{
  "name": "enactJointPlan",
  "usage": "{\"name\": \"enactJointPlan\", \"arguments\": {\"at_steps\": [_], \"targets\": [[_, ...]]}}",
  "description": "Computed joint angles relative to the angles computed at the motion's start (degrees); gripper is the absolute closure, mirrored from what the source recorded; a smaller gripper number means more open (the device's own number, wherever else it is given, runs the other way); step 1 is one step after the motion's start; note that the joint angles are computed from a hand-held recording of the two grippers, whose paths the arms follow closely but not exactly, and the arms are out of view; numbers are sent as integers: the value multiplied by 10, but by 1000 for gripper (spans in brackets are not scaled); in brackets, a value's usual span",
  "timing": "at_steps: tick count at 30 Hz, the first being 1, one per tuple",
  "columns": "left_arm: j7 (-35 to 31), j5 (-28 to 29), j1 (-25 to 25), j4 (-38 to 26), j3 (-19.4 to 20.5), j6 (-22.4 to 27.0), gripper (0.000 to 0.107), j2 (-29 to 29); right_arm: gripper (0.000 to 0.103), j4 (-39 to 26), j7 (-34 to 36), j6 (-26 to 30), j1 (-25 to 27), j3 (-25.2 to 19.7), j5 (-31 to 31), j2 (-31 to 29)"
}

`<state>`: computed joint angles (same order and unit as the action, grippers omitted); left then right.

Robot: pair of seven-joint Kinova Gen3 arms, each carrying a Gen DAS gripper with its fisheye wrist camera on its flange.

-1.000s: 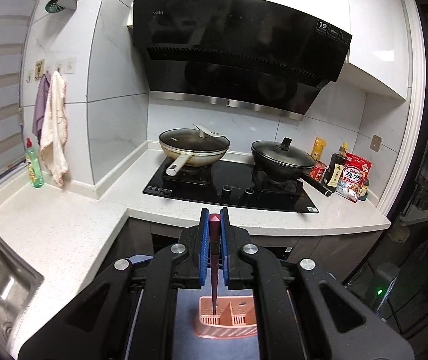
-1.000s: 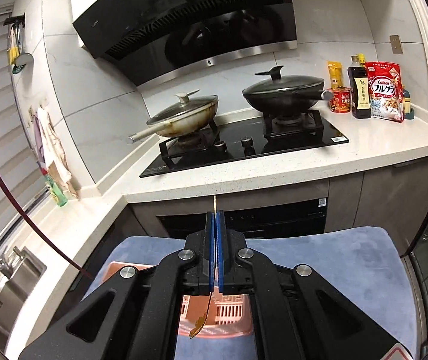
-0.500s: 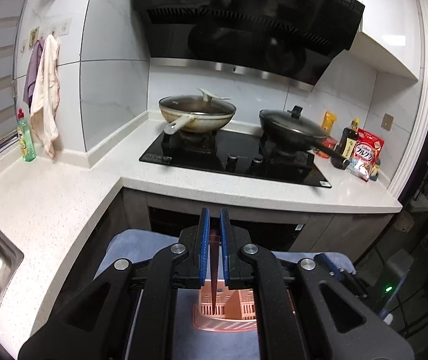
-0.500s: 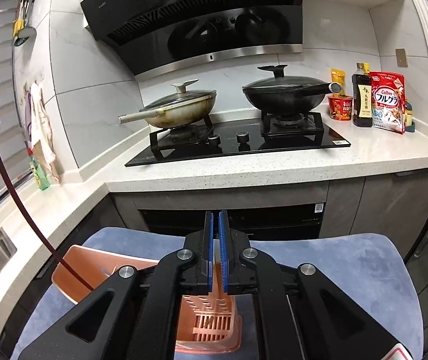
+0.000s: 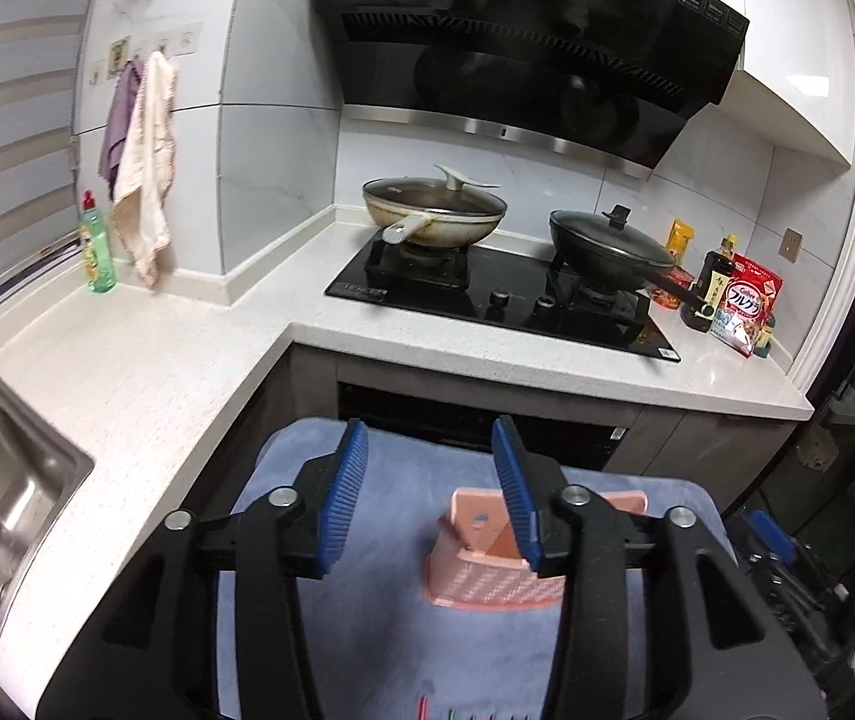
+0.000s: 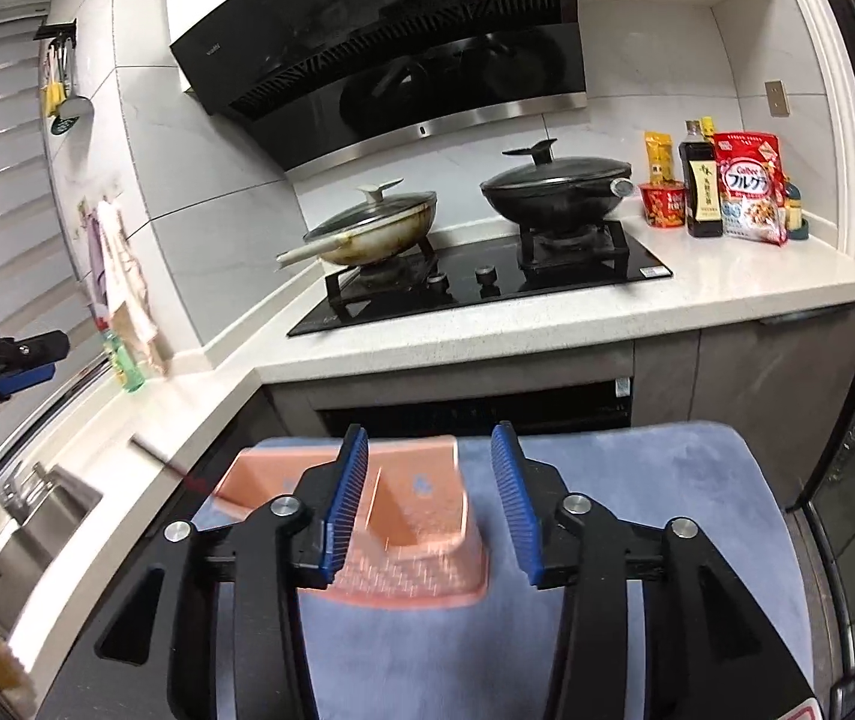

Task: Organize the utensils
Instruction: 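Open the left tool over the pink holder while the right tool drops the spoon in, then move both tools back down to the row of chopsticks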

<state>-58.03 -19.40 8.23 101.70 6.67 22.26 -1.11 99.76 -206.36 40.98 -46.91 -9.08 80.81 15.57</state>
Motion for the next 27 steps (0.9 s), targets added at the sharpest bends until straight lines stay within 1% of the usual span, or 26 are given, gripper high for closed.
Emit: {"name": "enactJointPlan", "arguments": {"at_steps": [2, 5, 6, 7, 10, 12, 15, 16, 19, 20, 22, 25, 27], "targets": [[0, 1, -2, 27, -1, 2, 64, -21, 58, 19, -2, 11, -10, -11, -15, -18], [18, -19, -15, 57, 16, 14, 64, -44, 56, 44, -3, 41, -30, -32, -45, -38], [20, -19, -19, 78, 19, 13, 64, -57, 56, 50, 0, 54, -38, -40, -57, -41], [13, -10, -15, 92, 13, 12, 64, -65, 56, 56, 1, 65, -46, -47, -67, -45], [-15, 22, -26, 135, 16, 13, 64, -88, 56, 76, -12, 93, -71, -67, -87, -49], [-37, 47, -27, 164, 10, 8, 64, -102, 56, 85, -24, 113, -89, -77, -99, -47], [-55, 72, -36, 210, 14, 1, 64, -121, 56, 99, -52, 134, -118, -90, -113, -42], [-60, 77, -39, 224, 17, -1, 64, -127, 56, 102, -59, 142, -128, -94, -118, -38], [-53, 73, -64, 267, 44, -11, 64, -144, 56, 107, -76, 164, -159, -102, -136, -23], [-59, 78, -62, 283, 43, -16, 64, -148, 56, 108, -82, 168, -170, -104, -144, -16], [-73, 92, -55, 305, 37, -21, 64, -153, 56, 111, -95, 167, -185, -104, -153, -8], [-82, 107, -55, 338, 41, -27, 64, -158, 56, 124, -130, 150, -209, -103, -162, 6], [-85, 116, -55, 356, 45, -31, 64, -160, 56, 119, -132, 160, -225, -102, -178, 22]]}}
